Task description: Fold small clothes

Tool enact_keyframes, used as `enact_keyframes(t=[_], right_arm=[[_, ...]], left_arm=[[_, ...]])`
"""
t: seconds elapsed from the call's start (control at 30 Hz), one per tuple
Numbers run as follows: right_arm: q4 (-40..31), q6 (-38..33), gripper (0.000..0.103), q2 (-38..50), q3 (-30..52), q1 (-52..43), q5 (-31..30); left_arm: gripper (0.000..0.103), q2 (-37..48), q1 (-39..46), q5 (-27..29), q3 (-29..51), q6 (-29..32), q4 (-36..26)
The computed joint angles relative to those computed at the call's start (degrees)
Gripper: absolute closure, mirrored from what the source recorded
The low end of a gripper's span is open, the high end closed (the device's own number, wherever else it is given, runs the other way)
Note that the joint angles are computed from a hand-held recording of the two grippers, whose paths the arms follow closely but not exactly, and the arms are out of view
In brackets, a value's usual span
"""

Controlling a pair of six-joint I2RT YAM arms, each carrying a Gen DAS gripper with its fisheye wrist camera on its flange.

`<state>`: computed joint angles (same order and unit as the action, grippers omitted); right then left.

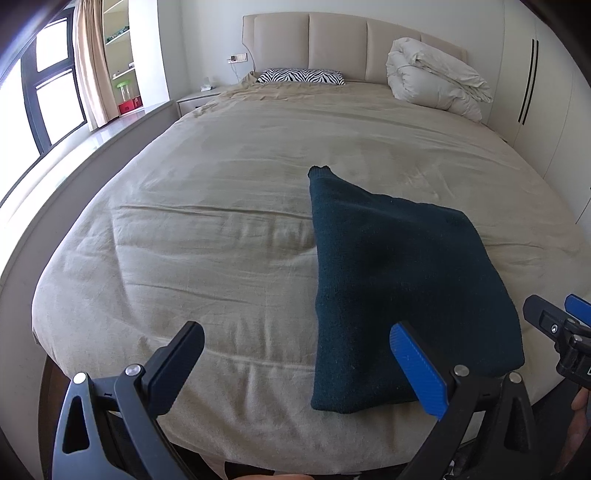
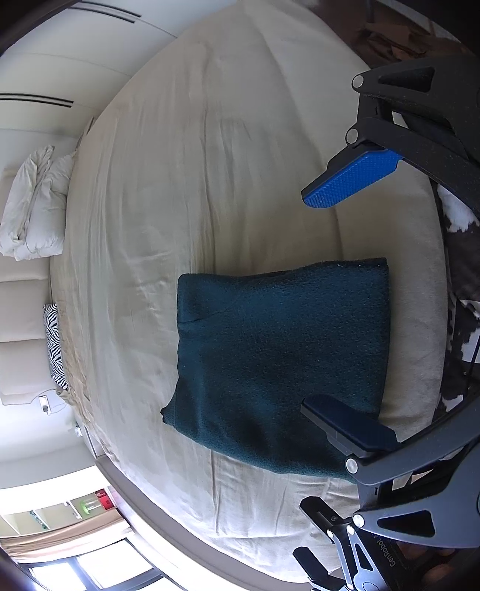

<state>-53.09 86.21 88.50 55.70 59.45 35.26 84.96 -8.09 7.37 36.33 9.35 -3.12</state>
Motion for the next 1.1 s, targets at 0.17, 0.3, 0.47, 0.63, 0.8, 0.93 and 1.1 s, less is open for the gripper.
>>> enact_keyframes(t=[0.17, 0.3, 0.47, 0.63, 0.8, 0.93, 1.1], right_arm=[[-0.1, -0.1, 0.000, 0.3, 0.2, 0.0, -0.2], [-0.1, -0.1, 0.000, 0.5, 0.3, -0.1, -0.6], [0.2, -0.3, 0.000, 0.6, 0.2, -0.3, -0.8], [0.3, -0.3, 0.000, 0.8, 0.2, -0.3, -1.0], [0.5, -0.1, 0.000, 1.0, 0.1, -0.3, -1.1], [0.6, -0.1, 0.000, 1.0, 0.0, -0.3, -1.1], [0.8, 0.0, 0.000, 1.1, -0.1, -0.2, -1.2]], left_arm=[[0.000, -0.1, 0.0, 0.1, -0.1, 0.0, -0.1], [0.000, 0.0, 0.0, 0.2, 0.0, 0.2, -0.2], [0.000, 0.2, 0.1, 0.2, 0.1, 0.3, -0.3], [0.000, 0.3, 0.0, 0.2, 0.1, 0.3, -0.2], [0.000, 0.5, 0.0, 0.2, 0.1, 0.3, 0.0], [0.000, 0.5, 0.0, 0.2, 0.2, 0.3, -0.1], [0.000, 0.5, 0.1, 0.2, 0.1, 0.4, -0.1]])
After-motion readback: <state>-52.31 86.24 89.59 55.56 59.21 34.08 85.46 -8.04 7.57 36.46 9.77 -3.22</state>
